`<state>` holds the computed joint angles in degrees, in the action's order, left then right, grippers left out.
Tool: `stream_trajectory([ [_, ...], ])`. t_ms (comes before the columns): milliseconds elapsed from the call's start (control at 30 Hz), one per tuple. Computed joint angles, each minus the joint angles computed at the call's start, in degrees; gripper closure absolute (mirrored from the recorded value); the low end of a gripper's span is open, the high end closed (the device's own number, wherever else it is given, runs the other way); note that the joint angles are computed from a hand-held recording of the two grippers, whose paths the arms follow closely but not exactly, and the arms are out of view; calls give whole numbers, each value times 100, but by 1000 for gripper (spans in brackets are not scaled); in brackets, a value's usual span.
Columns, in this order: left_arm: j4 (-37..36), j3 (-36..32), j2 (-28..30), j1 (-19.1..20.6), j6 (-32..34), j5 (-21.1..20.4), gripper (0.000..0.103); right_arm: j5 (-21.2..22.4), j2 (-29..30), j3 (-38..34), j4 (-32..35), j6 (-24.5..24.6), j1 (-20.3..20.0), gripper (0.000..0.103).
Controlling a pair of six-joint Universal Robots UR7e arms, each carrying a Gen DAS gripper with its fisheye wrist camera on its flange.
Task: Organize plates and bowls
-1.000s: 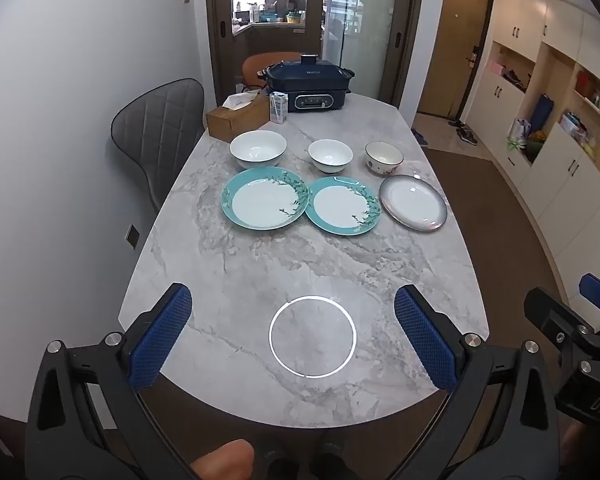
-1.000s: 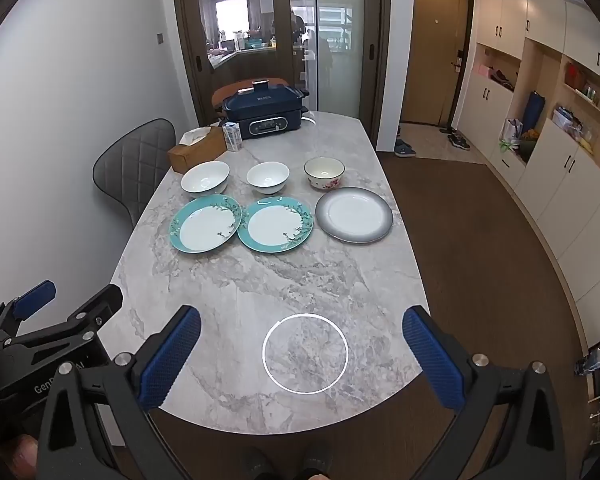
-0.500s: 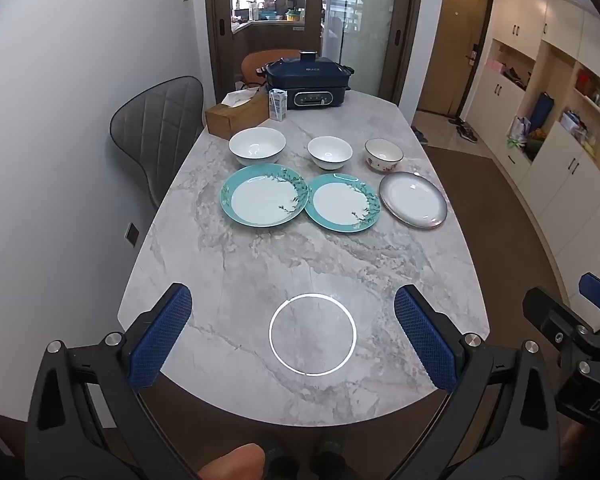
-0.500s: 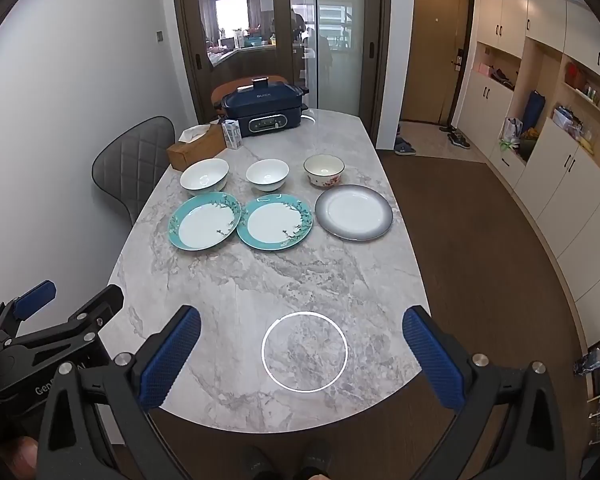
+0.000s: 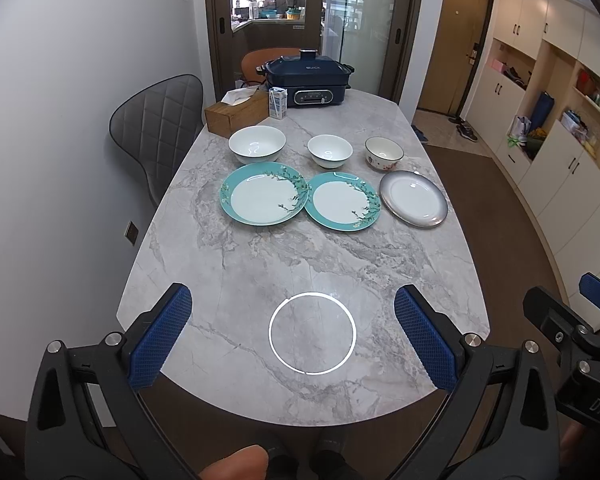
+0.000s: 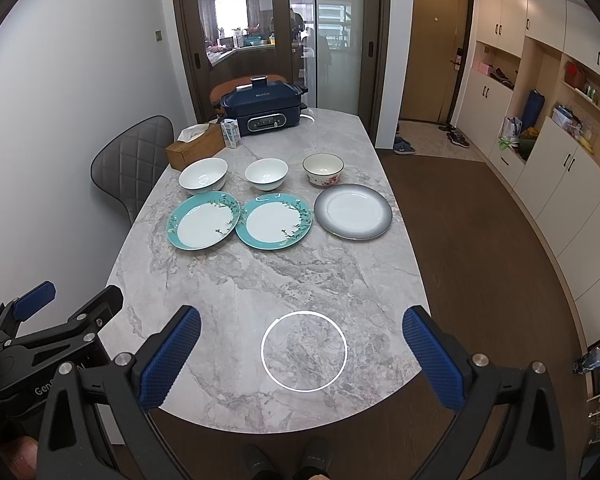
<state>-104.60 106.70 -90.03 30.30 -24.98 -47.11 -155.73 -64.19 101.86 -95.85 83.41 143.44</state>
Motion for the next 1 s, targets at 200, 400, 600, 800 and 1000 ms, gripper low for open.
stream_trajectory([
  [200,6,-9,6,2,6,-4,0,6,6,-5,3,0,-4,0],
  [400,14,-13,6,5,8,-5,0,4,10,-4,-2,-1,-8,0],
  [600,-16,49,-10,4,-18,-14,0,12,10,-5,-4,-7,-12,0],
  [800,-27,71,-17,3,-13,-12,0,12,12,-7,-8,-13,-17,0],
  [1000,-59,102,-26,19,-3,-14,0,4,14,2,-45,-44,-22,0],
])
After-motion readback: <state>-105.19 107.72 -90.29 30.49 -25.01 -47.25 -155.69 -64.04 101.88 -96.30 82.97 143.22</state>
